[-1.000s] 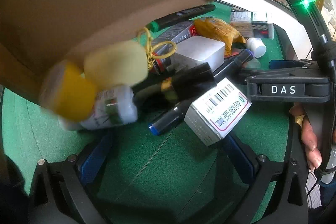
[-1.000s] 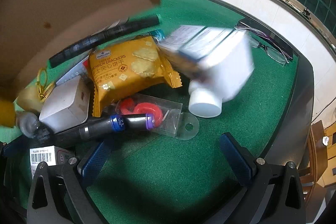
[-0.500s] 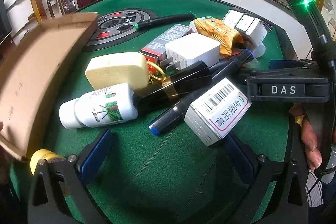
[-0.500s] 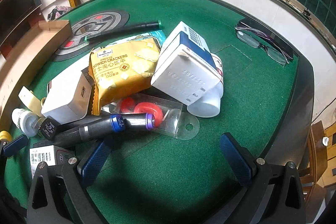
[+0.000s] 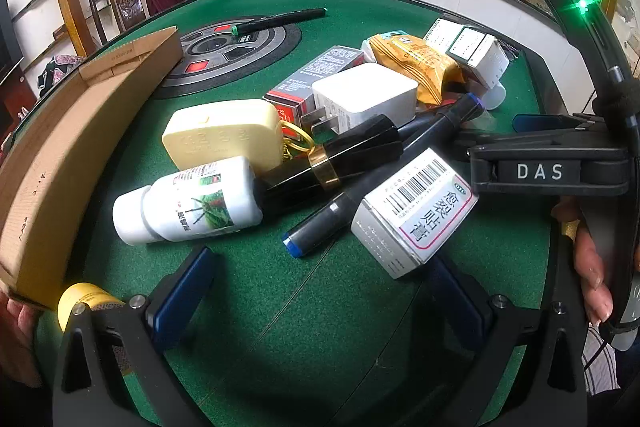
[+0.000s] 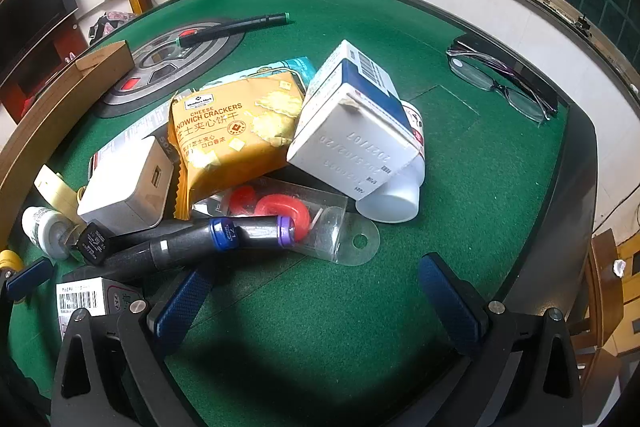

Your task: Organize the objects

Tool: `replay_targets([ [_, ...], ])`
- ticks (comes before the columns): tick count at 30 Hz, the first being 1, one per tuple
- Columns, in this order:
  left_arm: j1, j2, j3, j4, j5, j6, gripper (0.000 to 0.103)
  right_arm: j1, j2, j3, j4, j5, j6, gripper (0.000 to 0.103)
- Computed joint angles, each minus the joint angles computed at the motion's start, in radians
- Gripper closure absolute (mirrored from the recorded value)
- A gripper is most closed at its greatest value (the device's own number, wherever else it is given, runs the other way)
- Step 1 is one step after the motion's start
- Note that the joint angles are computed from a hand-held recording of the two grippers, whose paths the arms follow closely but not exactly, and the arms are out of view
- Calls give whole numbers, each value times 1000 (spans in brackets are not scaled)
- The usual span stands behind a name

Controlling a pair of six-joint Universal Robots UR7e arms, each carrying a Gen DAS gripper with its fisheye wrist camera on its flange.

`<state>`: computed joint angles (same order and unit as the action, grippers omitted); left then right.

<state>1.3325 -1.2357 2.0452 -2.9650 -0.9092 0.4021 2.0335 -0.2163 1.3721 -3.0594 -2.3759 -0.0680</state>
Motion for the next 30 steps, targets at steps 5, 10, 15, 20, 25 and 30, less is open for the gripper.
replay_targets([
  [5,1,-1,-1,3,-1,0,0,-6,6,-11,0,0,-8,0],
  [10,0,-2,-1,4,0,-1,0,-8,5,-11,-2,3,-13,0],
  [15,0,-2,-2,5,0,-1,0,-9,5,-12,0,7,-17,0],
  [20,0,-2,-2,4,0,-1,0,-10,4,-11,-1,11,-20,0],
  [25,-2,0,0,0,5,-6,0,-12,2,-9,-3,14,-22,0],
  [30,-5,2,3,-4,7,-8,0,-13,-3,5,-17,15,-31,0],
])
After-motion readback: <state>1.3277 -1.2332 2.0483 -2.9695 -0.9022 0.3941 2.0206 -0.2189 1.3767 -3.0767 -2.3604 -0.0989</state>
